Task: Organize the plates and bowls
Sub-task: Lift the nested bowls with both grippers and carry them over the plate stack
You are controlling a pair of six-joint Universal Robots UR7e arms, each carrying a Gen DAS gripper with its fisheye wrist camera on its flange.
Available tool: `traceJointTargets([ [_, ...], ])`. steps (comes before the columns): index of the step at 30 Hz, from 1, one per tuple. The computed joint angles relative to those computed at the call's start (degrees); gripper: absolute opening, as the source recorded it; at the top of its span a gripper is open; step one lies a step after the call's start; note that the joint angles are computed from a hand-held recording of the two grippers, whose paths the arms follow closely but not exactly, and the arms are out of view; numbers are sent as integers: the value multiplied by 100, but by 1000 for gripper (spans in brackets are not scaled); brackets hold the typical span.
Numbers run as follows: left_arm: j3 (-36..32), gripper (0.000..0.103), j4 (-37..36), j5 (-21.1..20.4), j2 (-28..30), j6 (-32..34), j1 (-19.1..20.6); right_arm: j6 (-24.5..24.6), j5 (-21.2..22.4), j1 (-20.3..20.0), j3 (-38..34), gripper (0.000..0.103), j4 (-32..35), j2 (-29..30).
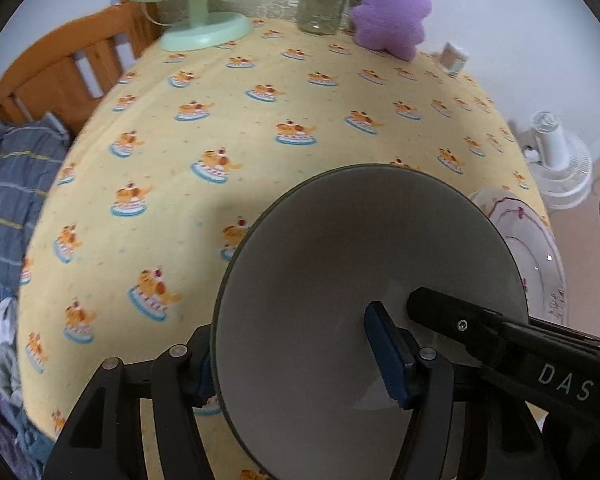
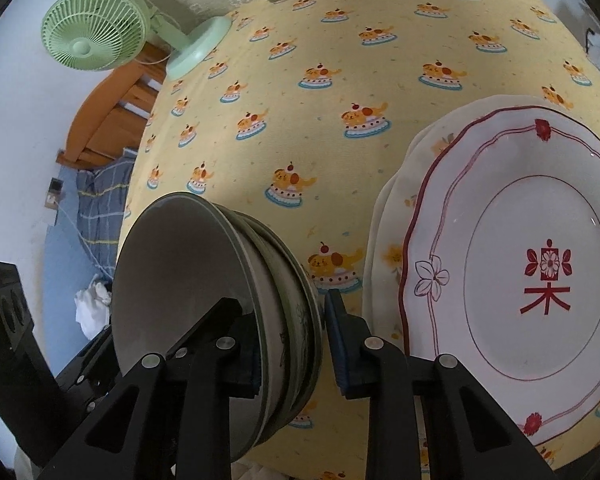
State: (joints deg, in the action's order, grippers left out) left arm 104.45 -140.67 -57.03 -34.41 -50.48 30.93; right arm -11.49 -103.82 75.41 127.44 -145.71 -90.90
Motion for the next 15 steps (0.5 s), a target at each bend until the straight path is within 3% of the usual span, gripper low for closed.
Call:
traceJointTargets([
  [9, 214, 62, -1002, -639, -23, 851, 279, 242, -349, 175, 94, 29, -318, 71],
  [15, 210, 58, -1078, -645, -25, 887, 266, 402, -575, 293, 163, 31, -524, 120],
])
